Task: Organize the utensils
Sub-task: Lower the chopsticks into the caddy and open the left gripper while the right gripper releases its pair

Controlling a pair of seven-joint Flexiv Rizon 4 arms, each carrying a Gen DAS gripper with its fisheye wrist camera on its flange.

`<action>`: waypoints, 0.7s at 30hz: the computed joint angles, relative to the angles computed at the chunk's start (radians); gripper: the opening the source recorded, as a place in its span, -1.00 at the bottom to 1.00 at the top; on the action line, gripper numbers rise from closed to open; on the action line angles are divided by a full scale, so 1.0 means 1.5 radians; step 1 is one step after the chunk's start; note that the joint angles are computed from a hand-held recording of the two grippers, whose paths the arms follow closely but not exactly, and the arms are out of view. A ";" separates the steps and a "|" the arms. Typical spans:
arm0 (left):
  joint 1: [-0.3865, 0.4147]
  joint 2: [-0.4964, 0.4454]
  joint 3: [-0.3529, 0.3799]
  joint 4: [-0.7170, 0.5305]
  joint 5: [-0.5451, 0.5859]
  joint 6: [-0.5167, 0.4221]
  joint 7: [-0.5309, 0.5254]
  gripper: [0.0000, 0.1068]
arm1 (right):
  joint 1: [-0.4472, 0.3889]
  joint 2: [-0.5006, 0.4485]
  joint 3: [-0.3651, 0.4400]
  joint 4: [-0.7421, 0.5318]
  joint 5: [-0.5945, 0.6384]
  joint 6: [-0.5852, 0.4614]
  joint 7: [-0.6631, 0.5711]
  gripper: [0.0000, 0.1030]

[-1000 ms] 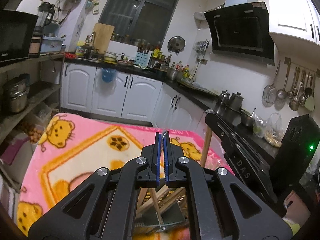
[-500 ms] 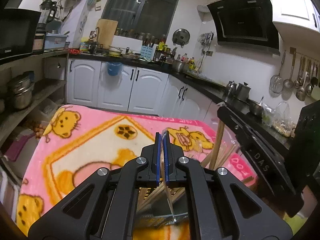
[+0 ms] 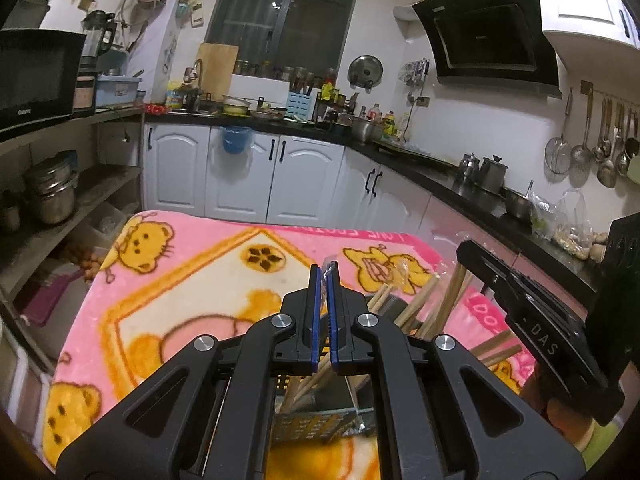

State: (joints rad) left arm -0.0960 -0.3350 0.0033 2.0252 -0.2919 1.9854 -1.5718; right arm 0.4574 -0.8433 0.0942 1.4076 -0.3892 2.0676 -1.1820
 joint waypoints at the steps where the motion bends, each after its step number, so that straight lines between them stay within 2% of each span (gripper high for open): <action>1: -0.007 0.000 0.005 0.000 -0.005 0.000 0.003 -0.98 | -0.004 0.005 0.003 0.008 -0.003 -0.004 0.002 -0.89; 12: -0.031 0.009 0.022 0.018 -0.032 0.006 0.019 -0.97 | -0.043 0.038 0.037 0.067 -0.044 -0.029 0.014 -0.77; 17: -0.044 0.021 0.030 0.041 -0.049 0.012 0.028 -0.75 | -0.054 0.054 0.047 0.091 -0.057 -0.037 0.011 -0.68; 21: -0.050 0.028 0.032 0.053 -0.062 0.011 0.036 -0.65 | -0.070 0.064 0.065 0.109 -0.077 -0.047 0.013 -0.50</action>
State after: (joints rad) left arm -0.1713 -0.2927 0.0512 2.1045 -0.3842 2.0015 -1.5175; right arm 0.3519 -0.7475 0.1918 1.5708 -0.5041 1.9971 -1.1630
